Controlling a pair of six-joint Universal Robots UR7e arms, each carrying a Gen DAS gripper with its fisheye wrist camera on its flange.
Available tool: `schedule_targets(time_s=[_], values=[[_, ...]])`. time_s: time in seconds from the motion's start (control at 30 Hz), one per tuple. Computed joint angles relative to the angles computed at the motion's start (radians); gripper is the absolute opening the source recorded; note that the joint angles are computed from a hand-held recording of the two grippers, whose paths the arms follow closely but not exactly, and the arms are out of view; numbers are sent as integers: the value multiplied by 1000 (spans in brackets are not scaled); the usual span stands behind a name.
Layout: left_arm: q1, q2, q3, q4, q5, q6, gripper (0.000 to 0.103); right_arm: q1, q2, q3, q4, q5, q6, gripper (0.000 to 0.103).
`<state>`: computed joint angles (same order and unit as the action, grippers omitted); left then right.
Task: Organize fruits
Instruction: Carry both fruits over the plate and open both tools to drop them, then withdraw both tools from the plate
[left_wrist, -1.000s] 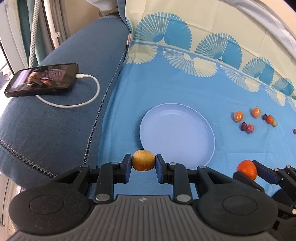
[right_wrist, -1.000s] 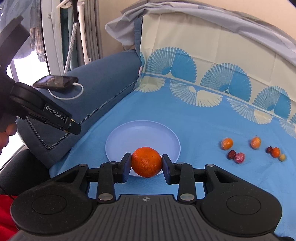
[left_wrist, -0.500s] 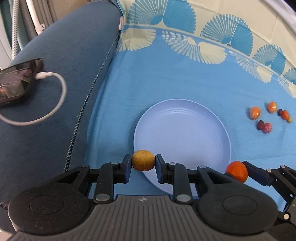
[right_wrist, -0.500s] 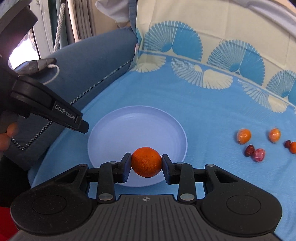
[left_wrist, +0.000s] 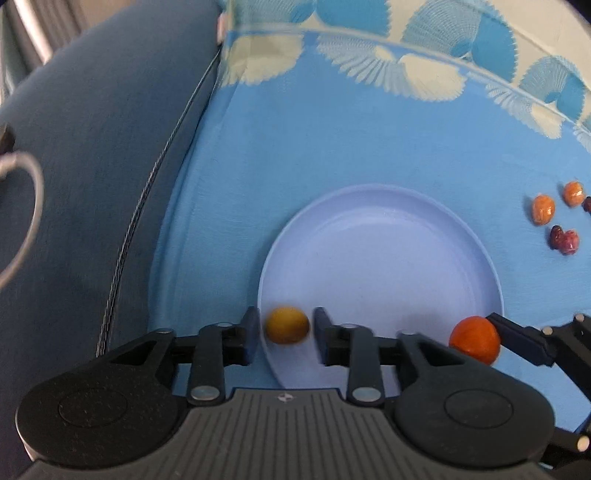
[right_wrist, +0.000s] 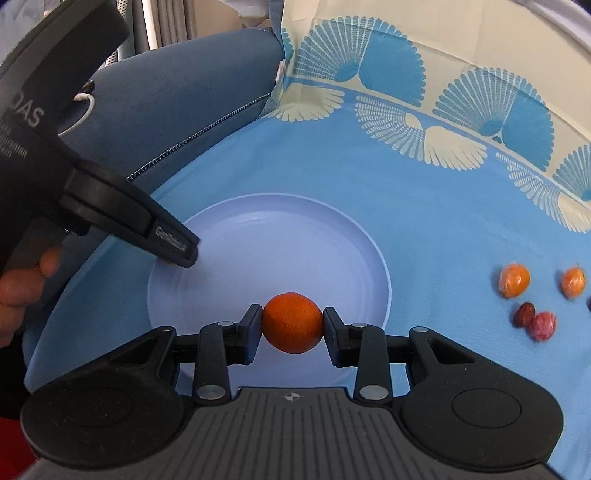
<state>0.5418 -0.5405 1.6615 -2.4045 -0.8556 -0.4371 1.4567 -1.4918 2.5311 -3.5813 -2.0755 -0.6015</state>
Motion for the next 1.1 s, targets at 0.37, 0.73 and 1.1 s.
schedule_targets(time_s=[0.37, 0.73, 1.1], values=[[-99, -143, 158, -65, 31, 22, 103, 127, -192, 49, 143, -89, 108, 97], [-234, -355, 353, 121, 14, -245, 103, 360, -323, 166, 206, -265, 226, 102], [-341, -419, 403, 126, 69, -276, 103, 513, -367, 211, 139, -381, 256, 102]])
